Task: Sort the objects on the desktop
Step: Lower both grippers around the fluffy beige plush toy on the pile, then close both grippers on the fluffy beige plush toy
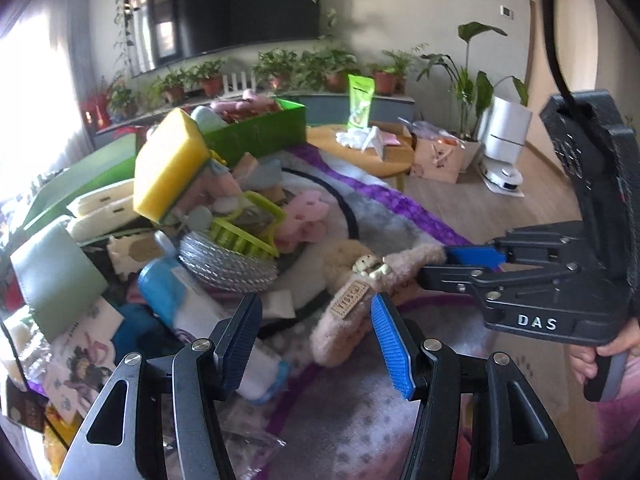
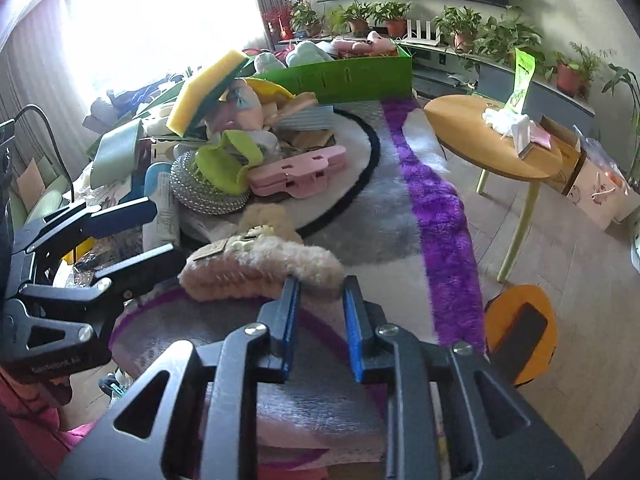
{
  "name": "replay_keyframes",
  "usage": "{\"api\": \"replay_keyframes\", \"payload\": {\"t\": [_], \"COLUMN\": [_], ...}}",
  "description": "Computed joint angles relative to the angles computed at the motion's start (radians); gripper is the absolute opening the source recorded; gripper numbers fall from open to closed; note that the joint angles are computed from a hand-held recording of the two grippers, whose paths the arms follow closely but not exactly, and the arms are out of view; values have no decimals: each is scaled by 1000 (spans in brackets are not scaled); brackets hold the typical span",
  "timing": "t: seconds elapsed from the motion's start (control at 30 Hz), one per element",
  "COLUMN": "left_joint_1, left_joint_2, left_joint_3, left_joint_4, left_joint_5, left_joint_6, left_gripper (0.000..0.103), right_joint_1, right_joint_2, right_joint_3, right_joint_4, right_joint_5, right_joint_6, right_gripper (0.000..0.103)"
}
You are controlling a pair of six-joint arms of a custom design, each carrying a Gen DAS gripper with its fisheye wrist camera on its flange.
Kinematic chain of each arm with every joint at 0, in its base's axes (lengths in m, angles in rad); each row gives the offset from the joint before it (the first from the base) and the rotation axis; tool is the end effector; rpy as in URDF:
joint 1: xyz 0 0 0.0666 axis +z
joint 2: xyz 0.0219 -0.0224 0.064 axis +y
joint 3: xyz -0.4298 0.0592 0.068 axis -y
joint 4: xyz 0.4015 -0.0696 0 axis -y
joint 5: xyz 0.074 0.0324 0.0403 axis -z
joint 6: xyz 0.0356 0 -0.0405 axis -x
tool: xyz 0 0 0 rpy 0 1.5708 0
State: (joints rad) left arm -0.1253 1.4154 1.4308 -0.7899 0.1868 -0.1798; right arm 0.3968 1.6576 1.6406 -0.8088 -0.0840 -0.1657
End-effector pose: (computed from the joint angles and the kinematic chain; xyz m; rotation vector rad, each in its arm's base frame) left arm 0.4970 -0.0697 0.4956 0.4457 2.2934 -0.1918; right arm 0.5546 0.2352 0.4655 -0.3190 2.4032 0.3607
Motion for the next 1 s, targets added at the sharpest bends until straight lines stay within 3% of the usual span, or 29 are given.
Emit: {"api": "replay_keyframes", "payload": {"t": [0.07,0.2,0.3,0.53,0.8,1.0], "left_joint_1": [-3,-18,-20,-25,-31,-42], "left_joint_2": [-6,-7,4,29,53,51], "left_joint_3": [-8,-24,-25,-18,-3,-1], "left_joint_4": [-17,-24,-21,-35,-60,-65], "left_joint_5": [19,-7,-21,-65,-49,-69], "left_joint_6": [-18,-44,-22,-1,39,29], "left_gripper": [58,58,58,34,31,27], "right_joint_1": [-2,-1,-2,-8,-9,-8], "right_joint_2": [1,1,6,7,10,15], "right_joint_3": [-2,-8,-8,-25,-39,-37], "right_joint_4": [2,9,9,20,40,49], "right_joint_5": [-19,-28,-31,-41,-51,-67], "right_joint_6": [-2,13,7,-10,-27,-29], "right_gripper": [32,34,34,34,35,34]}}
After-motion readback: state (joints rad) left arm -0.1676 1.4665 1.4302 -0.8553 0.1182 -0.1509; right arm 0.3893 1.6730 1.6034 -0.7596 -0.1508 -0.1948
